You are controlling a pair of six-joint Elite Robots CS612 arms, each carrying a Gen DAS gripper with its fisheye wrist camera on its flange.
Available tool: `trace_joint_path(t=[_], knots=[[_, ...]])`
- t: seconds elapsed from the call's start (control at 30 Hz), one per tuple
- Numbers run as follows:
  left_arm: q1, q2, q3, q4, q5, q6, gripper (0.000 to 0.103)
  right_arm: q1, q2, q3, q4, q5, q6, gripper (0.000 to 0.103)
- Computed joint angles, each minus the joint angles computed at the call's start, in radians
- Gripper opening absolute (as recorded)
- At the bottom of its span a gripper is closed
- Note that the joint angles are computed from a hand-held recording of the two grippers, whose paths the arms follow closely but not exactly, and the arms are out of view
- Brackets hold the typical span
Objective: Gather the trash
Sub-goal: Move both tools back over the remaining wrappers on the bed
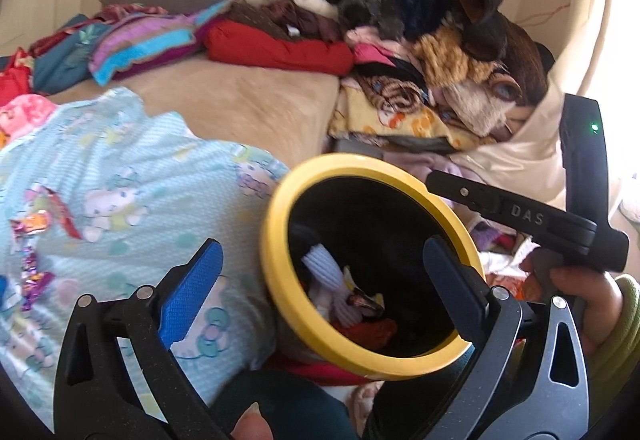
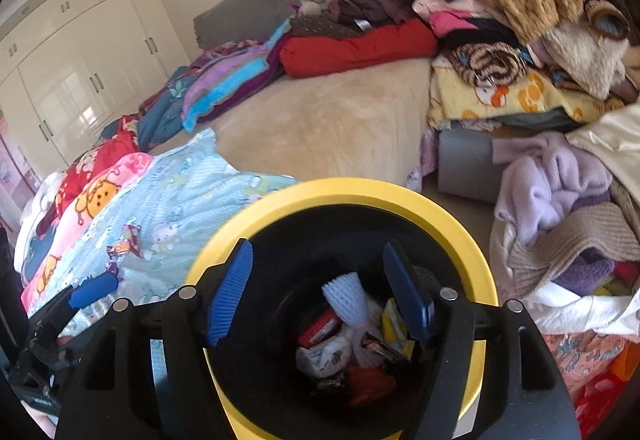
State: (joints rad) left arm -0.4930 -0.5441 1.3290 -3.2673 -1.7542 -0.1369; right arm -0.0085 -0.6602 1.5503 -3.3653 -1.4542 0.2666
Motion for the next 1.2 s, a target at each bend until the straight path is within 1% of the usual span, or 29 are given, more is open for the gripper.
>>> trace_joint_path(t=[0.17, 0.27, 0.37, 0.53, 0.73, 0.97, 1.2], knots=[[0.007, -0.016, 0.030, -0.050, 0.054, -0.017, 0.092, 0.024, -0.004, -0.002, -0.039, -0.014, -0.049, 0.068], [0.010, -0.028, 0.052, -0.091, 0.104, -0.019, 0.092, 0.036, -0.006, -0.002, -0.068, -0.008, -0.073, 0.069], [0.016, -0.036, 0.069, -0.126, 0.140, -0.027, 0.092, 0.049, -0.008, -0.002, -0.099, -0.002, -0.095, 0.070], [0.030, -0.048, 0.095, -0.167, 0.168, -0.061, 0.092, 0.069, -0.012, -0.002, -0.134, 0.010, -0.125, 0.071], [0.049, -0.059, 0.126, -0.226, 0.215, -0.090, 0.092, 0.092, -0.012, -0.013, -0.151, 0.021, -0.150, 0.071], [0.069, -0.069, 0.154, -0.261, 0.280, -0.103, 0.092, 0.120, 0.001, -0.037, -0.163, 0.037, -0.177, 0.071], [0.084, -0.074, 0.177, -0.281, 0.336, -0.103, 0.092, 0.140, 0.019, -0.073, -0.145, 0.061, -0.170, 0.071]])
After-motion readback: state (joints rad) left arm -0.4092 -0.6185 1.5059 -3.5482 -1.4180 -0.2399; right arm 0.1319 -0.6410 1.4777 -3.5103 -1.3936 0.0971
